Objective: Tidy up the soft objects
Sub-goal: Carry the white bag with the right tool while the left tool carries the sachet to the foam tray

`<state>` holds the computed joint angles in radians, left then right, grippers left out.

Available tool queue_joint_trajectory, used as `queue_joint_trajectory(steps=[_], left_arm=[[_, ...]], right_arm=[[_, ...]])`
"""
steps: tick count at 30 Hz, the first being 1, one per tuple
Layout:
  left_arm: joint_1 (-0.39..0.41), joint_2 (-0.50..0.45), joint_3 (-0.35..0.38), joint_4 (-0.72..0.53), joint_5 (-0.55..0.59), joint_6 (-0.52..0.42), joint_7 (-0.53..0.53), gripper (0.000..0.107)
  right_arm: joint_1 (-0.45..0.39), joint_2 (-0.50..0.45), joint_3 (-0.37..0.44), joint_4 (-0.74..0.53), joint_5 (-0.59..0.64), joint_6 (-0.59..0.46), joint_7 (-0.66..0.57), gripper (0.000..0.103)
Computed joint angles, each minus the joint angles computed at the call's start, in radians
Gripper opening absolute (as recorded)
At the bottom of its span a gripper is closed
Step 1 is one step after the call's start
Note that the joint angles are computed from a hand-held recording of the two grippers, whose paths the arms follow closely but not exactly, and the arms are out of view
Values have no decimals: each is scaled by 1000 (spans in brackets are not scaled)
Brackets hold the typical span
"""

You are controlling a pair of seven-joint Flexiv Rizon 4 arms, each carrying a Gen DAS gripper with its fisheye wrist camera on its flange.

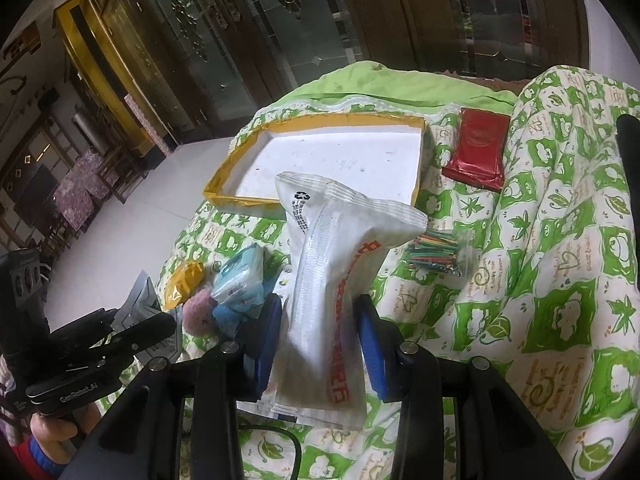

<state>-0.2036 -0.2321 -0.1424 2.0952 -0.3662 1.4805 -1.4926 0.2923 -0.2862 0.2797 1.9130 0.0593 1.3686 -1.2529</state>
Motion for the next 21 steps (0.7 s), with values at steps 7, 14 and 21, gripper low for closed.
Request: queue_joint_trajectory(steps=[7,14,21], left_arm=[[-15,-22,22,-44,42,-24,-28,50],[-35,-44,58,-91,109,-64,-74,50],[-49,-62,98,-144,188,-116,-138,50]], right_arm=[[-10,-14,2,-25,14,-14,-15,41],[-14,-22,0,-47,16,-29,-27,41],[-11,-36,-9,-85,6,-49,-30,41]])
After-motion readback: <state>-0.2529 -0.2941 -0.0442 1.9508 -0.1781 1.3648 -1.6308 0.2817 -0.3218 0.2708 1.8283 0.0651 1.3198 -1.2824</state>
